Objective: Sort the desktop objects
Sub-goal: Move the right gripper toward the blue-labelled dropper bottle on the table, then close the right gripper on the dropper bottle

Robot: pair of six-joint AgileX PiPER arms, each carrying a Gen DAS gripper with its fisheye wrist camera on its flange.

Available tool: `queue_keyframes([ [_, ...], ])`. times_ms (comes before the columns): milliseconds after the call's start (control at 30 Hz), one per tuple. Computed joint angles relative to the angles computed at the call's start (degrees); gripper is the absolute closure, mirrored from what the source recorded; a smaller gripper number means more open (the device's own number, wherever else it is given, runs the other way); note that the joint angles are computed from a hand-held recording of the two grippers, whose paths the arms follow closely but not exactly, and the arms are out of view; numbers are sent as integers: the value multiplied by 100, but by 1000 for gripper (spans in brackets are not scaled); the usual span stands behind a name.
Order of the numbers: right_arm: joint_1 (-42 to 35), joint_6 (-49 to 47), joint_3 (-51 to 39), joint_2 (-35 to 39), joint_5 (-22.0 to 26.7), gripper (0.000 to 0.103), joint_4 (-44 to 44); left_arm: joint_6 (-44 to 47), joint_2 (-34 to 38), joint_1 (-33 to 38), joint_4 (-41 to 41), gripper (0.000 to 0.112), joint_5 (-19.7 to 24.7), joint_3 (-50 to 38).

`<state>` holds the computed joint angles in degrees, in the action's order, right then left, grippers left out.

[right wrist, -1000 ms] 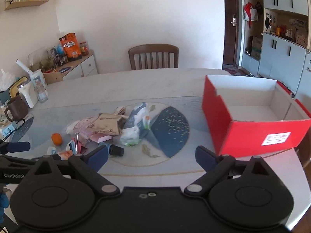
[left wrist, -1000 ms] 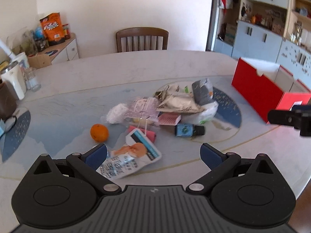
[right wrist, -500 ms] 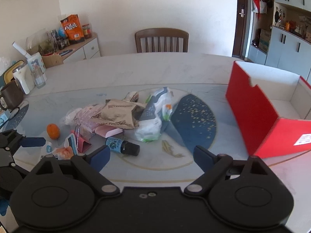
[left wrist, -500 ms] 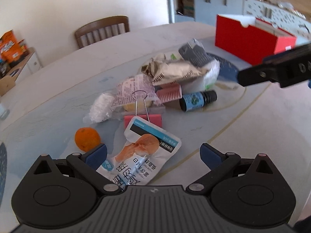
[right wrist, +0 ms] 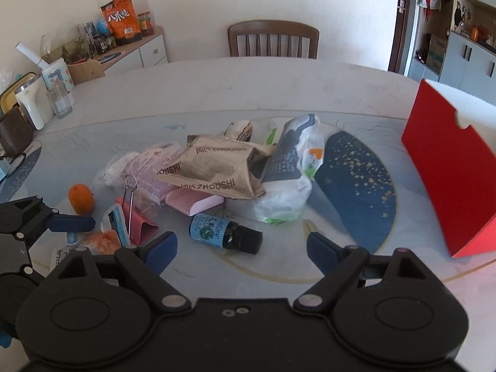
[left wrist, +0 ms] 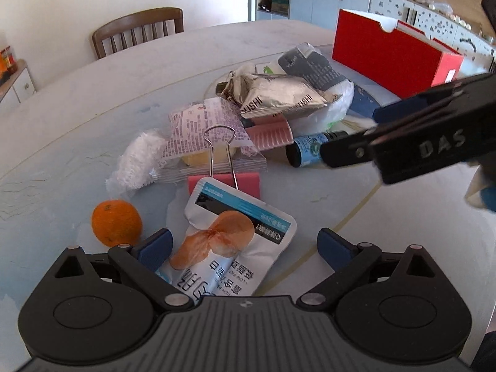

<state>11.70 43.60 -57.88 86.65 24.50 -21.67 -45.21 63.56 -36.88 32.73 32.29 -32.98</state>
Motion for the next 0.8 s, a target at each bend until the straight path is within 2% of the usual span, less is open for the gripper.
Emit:
queue_keyframes([
  [267,-9,106,-483,584,129,13,264,510,-61,196,-264,13,-146,34],
  [400,-32,63,-705,782,226,13,428,535,-118,196,-249,21,-185,59],
  [500,-19,105,-794,881,300,21,450,565,-138,184,-217,27,-243,76],
  [633,38,374,-907,988,396,22,198,511,-180,135,-129,36,-302,115],
  [800,89,622,-940,986,562,28,5,163,-183,5,119,36,-250,140],
])
